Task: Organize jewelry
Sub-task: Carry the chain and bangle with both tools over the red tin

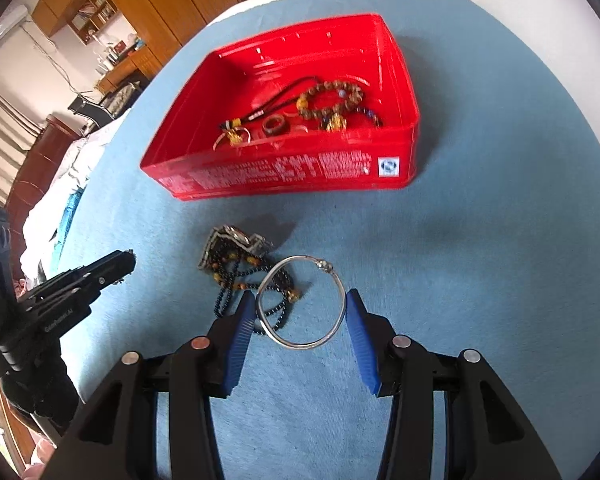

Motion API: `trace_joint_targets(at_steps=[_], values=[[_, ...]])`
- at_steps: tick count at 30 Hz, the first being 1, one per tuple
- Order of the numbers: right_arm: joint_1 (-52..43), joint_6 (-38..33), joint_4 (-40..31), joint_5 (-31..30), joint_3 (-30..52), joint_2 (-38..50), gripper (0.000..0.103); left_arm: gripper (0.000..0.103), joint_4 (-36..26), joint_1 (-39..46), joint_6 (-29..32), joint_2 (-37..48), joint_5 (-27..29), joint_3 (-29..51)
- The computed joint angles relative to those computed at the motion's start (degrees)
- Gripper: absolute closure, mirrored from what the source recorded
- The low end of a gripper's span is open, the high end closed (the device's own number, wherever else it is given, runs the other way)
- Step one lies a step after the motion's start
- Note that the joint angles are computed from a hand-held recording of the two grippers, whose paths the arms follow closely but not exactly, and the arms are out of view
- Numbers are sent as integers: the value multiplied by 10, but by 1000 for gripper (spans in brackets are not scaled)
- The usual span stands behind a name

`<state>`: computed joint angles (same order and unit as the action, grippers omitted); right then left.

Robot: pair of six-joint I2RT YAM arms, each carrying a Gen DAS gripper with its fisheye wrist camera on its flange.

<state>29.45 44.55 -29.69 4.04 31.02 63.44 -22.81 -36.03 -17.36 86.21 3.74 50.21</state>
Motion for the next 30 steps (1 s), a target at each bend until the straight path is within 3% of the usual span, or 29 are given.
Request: trace_joint_targets(at_steps=[9,15,22,30], values=[[-36,-45,-40,19,77,-5,57,84,-37,-17,6,5,-16,92],[-81,-82,-38,18,132,29,57,84,-58,-16,5,71,-20,190],[-155,-131,15,-27,184,131,57,84,-83,-18,7,201,-19,337],[-201,-154,58,-37,243,281,57,84,-153,-7,9,370,-4,521]])
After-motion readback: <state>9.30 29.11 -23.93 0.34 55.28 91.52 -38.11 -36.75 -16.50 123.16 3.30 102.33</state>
